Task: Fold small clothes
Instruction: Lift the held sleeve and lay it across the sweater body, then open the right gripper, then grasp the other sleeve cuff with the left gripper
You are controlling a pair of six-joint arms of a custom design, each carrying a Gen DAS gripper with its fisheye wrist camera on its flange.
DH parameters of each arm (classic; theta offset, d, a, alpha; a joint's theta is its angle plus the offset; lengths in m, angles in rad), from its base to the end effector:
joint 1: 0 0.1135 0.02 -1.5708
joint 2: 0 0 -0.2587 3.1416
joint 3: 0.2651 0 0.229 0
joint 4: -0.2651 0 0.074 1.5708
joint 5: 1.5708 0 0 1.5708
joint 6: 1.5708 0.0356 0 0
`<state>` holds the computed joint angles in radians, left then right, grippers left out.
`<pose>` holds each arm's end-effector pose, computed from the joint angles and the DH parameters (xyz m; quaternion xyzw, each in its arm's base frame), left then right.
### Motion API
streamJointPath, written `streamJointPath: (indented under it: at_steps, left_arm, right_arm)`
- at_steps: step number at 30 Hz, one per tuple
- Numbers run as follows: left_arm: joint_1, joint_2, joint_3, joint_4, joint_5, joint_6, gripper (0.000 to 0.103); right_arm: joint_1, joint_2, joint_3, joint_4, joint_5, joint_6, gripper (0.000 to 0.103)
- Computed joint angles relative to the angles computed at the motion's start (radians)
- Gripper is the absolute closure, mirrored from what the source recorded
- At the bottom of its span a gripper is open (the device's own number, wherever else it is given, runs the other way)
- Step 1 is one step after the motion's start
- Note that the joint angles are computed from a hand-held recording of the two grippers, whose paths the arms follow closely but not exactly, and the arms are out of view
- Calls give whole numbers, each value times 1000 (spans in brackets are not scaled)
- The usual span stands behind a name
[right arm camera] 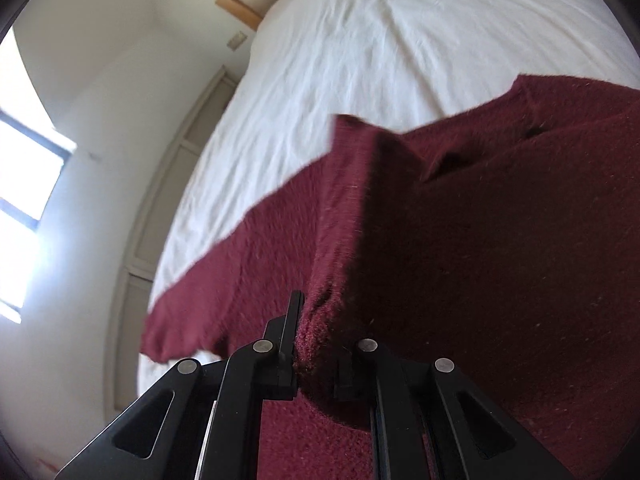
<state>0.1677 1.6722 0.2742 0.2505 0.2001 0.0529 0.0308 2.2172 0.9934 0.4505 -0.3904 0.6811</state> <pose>0.1866 0.0244 0.0642 -0.0349 0.9724 -0.0741 0.2185 0.3833 0.0254 0.0579 0.2174 0.8807 0.3003 0.2947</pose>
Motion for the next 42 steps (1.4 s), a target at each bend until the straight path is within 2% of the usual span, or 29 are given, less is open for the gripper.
streamJointPath:
  at_steps: [8,14,17,20,22,24,27,31,34,37,42]
  left_arm:
    - [13,23,17,9,9,5,2]
    - [25,37,26,19,16,-3,2]
    - [23,38,27,23,18,-7,2]
    - [20,16,17,19,16,-14,2]
    - [21,4,17,14,14,-22,2]
    - [26,-14,14,7,15,-32,2]
    - [32,-40,1,33,2,-58,2]
    - [56,-46,-7,84,34,-84,2]
    - [64,-1,40,65,49,-83,2]
    - [86,51,113,9,82,-85,2]
    - [126,91,211,-25,113,-104,2]
  right_arm:
    - [122,99,168,-185,159,-105,84]
    - [190,103,158,-196,221,-121,80]
    - [212,108,188,-228,236,-133,73]
    - [240,124,247,-277,250,-139,61]
    - [260,134,283,-299,243,-143,58]
    - [278,107,260,-295,249,-150,54]
    - [273,35,160,-227,234,-157,54]
    - [266,-25,104,-226,329,-212,54]
    - [254,-13,106,-254,357,-215,54]
    - [256,34,127,-269,326,-196,54]
    - [287,27,105,-229,295,-210,54]
